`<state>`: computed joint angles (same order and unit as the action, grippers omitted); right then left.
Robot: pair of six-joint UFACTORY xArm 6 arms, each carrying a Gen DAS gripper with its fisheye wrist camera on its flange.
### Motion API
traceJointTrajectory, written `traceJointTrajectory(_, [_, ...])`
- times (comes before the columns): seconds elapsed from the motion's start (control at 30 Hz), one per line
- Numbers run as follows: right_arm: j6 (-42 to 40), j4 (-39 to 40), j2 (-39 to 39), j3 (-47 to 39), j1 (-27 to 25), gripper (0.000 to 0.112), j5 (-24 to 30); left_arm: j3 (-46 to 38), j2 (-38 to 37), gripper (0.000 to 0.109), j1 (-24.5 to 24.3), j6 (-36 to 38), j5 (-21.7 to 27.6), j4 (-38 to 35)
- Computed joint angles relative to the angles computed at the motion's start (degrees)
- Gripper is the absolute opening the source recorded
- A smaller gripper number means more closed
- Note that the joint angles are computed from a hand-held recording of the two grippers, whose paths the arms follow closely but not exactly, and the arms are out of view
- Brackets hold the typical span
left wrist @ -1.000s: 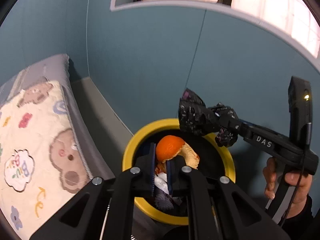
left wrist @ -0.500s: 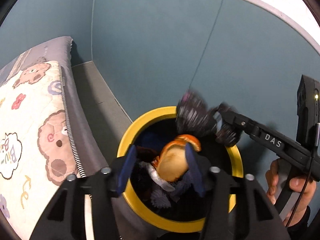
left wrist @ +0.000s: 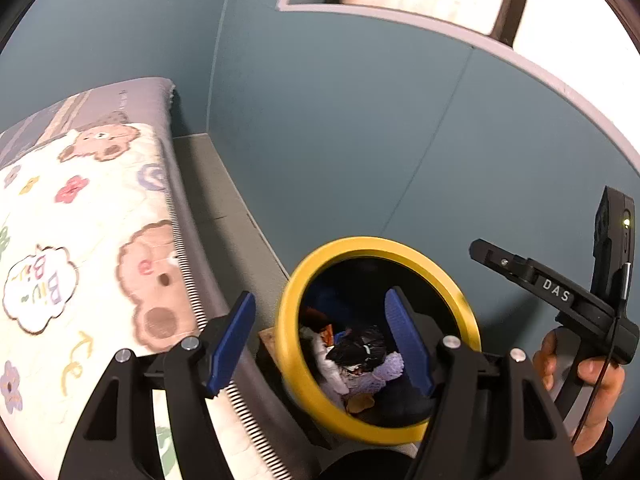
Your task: Collect trash
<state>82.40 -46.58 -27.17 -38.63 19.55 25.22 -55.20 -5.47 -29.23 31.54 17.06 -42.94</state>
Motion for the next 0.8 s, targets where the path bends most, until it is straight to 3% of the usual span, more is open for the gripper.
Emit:
traceJointTrajectory(0.4, [-4.11,2.58,10.39,-11.23,10.70,0.057,0.10,13.16,-15.13,0.064,10.56,-1.26,-1.39,0.58])
traceJointTrajectory(0.8, [-12.64,8.60,28.90,-30.41,22.85,0.058,-0.22,24.30,-27.41,0.065,28.18,2.23,1.04,-2.03])
